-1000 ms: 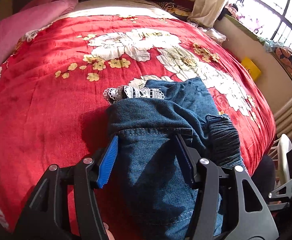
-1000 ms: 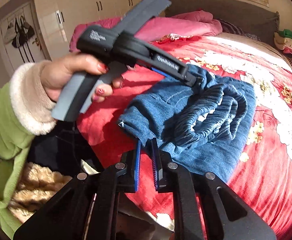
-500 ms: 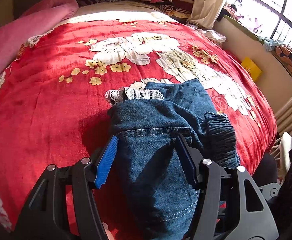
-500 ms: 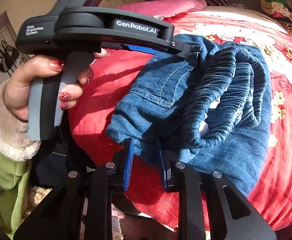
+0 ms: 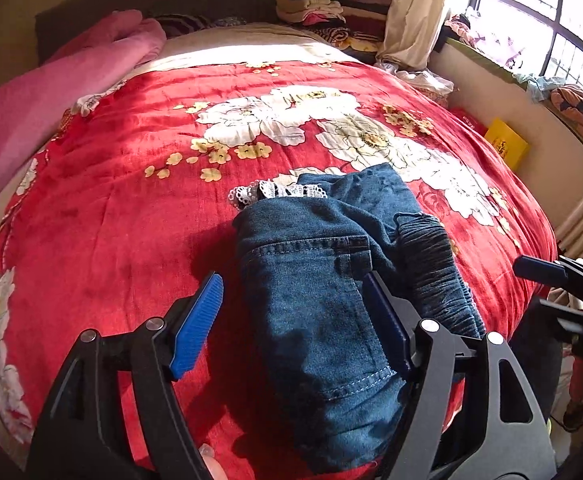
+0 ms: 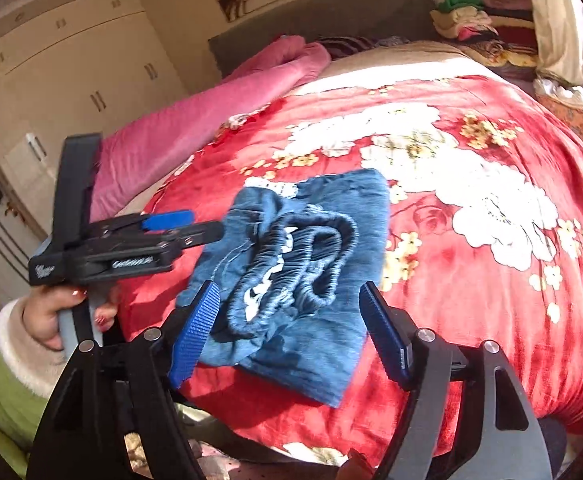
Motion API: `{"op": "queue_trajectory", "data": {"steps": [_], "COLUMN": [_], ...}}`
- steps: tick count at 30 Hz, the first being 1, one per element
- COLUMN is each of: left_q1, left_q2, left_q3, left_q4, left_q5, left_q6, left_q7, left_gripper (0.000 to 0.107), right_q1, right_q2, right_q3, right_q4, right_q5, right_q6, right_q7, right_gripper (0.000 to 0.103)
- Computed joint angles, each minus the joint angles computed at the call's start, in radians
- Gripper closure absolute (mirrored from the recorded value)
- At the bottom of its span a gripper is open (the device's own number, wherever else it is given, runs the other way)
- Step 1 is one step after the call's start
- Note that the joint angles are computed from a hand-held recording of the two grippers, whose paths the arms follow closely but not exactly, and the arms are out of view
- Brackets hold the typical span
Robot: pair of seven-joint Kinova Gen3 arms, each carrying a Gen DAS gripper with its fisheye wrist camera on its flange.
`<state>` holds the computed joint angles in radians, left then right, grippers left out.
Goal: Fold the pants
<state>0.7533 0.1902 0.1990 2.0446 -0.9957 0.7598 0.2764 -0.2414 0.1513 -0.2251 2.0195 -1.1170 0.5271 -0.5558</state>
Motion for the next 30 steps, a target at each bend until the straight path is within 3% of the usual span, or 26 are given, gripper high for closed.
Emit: {"op": "queue_trajectory", "data": {"steps": [2, 8, 13, 16, 21, 23, 24, 25, 26, 27, 28, 30], "left_q1": [0.009, 0.008, 0.009, 0.013, 0.011, 0.011, 0.009, 0.005, -0.002, -0.002, -0.011, 0.007], "left_q2": [0.002, 0.015, 0.027, 0.035, 0.046, 0.051, 0.055, 0.054, 0.051, 0.048, 0.05, 0.059], "left_q3": [0.0, -0.004, -0.021, -0.032, -0.056, -0.064, -0.065, -0.068, -0.073, -0.078, -0.065, -0.058], "left_q4": [0.013, 0.052, 0.077, 0.086, 0.112, 0.12, 0.12, 0.125, 0.13, 0.132, 0.125, 0.094], "left_q5": [-0.002, 0.005, -0.018, -0.041, -0.09, -0.114, -0.118, -0.126, -0.138, -0.145, -0.142, -0.106], "left_q6": [0.011, -0.023, -0.067, -0.089, -0.151, -0.172, -0.18, -0.203, -0.234, -0.252, -0.255, -0.214], "left_q7": [0.031, 0.086, 0.135, 0.168, 0.245, 0.281, 0.286, 0.293, 0.3, 0.304, 0.292, 0.229], "left_gripper": [0.032, 0.029, 0.027, 0.027, 0.027, 0.027, 0.029, 0.039, 0.046, 0.059, 0.073, 0.083], "right_q1": [-0.006, -0.01, 0.027, 0.078, 0.091, 0.095, 0.103, 0.118, 0.135, 0.146, 0.151, 0.139], "right_q2": [0.015, 0.127, 0.221, 0.247, 0.252, 0.256, 0.26, 0.266, 0.276, 0.279, 0.275, 0.252], "right_q3": [0.01, -0.016, -0.073, -0.136, -0.175, -0.191, -0.203, -0.22, -0.237, -0.25, -0.261, -0.264], "right_q4": [0.001, -0.051, -0.104, -0.093, -0.084, -0.085, -0.086, -0.087, -0.091, -0.088, -0.08, -0.066], "right_q5": [0.04, 0.109, 0.146, 0.114, 0.133, 0.143, 0.143, 0.134, 0.122, 0.103, 0.084, 0.073], "right_q6": [-0.023, -0.063, -0.05, -0.082, -0.121, -0.128, -0.125, -0.117, -0.101, -0.1, -0.114, -0.146], "right_q7": [-0.053, -0.158, -0.216, -0.185, -0.184, -0.19, -0.185, -0.171, -0.154, -0.135, -0.114, -0.091], "right_gripper": [0.024, 0.022, 0.019, 0.017, 0.019, 0.026, 0.035, 0.04, 0.052, 0.061, 0.063, 0.069]}}
